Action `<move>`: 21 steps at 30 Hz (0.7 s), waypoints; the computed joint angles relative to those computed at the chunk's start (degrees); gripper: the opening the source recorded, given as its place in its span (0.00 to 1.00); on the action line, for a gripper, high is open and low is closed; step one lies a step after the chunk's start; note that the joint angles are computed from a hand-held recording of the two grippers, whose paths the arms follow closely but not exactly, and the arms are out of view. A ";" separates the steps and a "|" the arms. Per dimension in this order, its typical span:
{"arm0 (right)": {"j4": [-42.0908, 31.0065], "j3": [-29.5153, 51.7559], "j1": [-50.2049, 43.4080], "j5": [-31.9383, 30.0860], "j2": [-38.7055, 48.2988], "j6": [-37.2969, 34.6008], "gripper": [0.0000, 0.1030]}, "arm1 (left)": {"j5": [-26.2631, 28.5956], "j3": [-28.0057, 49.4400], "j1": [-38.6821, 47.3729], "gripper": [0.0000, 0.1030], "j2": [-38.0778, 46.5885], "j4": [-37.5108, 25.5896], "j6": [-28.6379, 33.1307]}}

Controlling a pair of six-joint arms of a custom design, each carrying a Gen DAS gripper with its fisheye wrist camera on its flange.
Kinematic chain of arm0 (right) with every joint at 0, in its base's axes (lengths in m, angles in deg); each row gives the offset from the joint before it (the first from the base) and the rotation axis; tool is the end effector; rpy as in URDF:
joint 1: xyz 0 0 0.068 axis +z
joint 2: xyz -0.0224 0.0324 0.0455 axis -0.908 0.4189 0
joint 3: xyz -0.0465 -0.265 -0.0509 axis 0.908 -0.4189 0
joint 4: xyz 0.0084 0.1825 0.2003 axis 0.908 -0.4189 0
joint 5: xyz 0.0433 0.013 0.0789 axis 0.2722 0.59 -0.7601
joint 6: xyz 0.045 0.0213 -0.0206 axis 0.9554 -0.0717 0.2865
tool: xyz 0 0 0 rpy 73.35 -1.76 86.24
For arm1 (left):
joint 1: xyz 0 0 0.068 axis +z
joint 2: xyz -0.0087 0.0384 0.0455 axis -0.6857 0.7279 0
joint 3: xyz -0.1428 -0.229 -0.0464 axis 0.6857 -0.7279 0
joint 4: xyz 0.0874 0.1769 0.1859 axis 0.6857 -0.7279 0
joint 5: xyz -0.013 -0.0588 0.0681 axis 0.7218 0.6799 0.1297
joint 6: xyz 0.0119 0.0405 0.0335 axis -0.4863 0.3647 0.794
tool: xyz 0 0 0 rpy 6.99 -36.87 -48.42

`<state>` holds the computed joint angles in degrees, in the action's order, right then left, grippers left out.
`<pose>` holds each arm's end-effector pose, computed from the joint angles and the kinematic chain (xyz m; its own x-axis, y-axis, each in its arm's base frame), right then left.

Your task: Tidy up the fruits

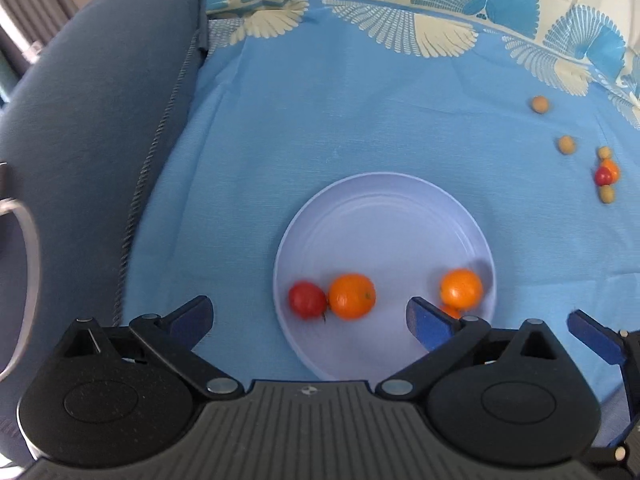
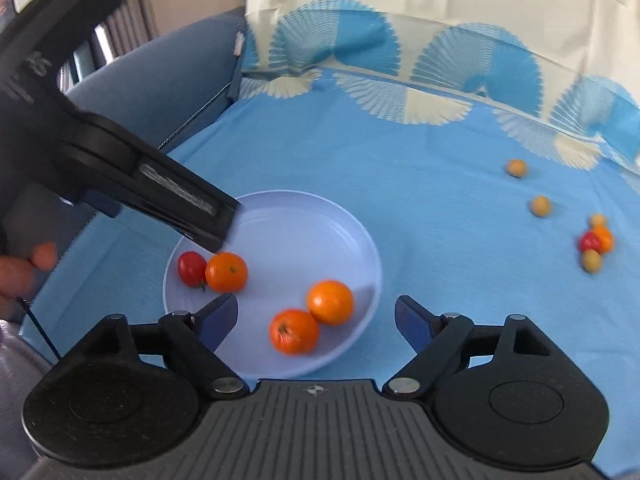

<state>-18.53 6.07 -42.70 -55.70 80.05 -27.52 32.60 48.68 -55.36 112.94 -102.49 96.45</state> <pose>0.2157 0.0841 0.1675 -0.7843 0.1582 -0.5999 0.0617 0.9820 0.1782 0.3580 -0.0738 0.1837 -0.8716 0.3557 -0.3373 0.3325 0.9346 0.1262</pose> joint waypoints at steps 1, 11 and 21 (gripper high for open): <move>-2.59 -0.16 -0.31 -0.14 -2.50 0.87 0.84 | -0.87 -0.07 -0.31 1.00 -1.96 -1.66 -0.59; -28.17 0.79 -1.45 2.68 -30.93 9.57 0.84 | 2.45 6.77 -2.58 1.00 -25.45 -28.32 -1.82; -51.18 8.48 -5.00 6.66 -51.23 12.19 0.84 | 0.57 30.43 -9.81 1.00 -37.39 -49.55 -9.14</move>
<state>-69.71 14.55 -47.70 -49.04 28.82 -15.34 33.17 79.11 -65.18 75.55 -152.05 87.32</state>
